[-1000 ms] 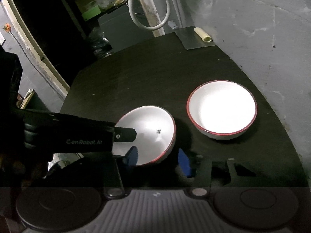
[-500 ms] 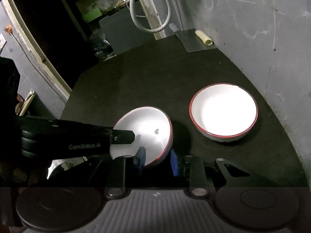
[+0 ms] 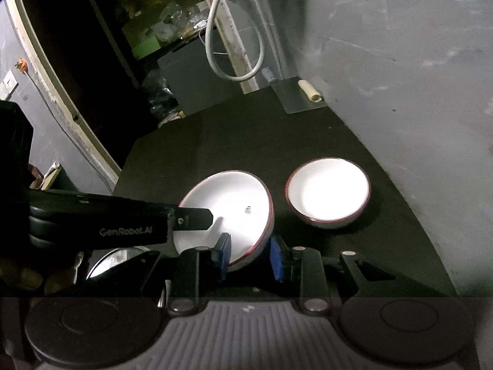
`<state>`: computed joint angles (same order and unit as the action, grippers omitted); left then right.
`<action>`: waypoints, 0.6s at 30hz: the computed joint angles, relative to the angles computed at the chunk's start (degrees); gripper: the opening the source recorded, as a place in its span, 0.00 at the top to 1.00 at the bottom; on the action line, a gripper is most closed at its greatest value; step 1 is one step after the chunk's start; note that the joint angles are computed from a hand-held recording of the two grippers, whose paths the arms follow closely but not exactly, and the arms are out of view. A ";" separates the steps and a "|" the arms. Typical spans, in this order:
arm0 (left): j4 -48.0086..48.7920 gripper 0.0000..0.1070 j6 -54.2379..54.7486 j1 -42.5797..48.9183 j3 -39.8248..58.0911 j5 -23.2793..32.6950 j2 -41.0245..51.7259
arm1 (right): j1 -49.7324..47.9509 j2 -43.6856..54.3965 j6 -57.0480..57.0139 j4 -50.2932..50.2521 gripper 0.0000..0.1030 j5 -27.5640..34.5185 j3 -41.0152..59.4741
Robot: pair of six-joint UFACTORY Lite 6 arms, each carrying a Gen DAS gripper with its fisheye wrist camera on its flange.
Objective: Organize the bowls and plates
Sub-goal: 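Lift the white bowl with both grippers and lower it into the steel bowl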
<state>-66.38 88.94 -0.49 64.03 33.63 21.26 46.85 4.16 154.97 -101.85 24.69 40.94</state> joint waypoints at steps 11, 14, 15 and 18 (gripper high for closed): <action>0.97 0.86 2.53 -0.53 -9.84 2.97 -9.27 | 9.55 -10.05 -5.46 15.48 0.70 6.51 -7.51; 1.92 0.86 2.66 -0.30 -11.76 3.87 -11.02 | 11.75 -12.13 -6.74 18.68 0.70 7.57 -8.92; 2.17 0.86 2.68 -0.29 -12.24 4.08 -11.39 | 12.43 -12.59 -7.03 19.60 0.70 7.83 -9.26; 3.41 0.86 2.68 0.08 -13.88 4.86 -12.62 | 14.58 -13.71 -6.90 21.66 0.70 8.50 -10.48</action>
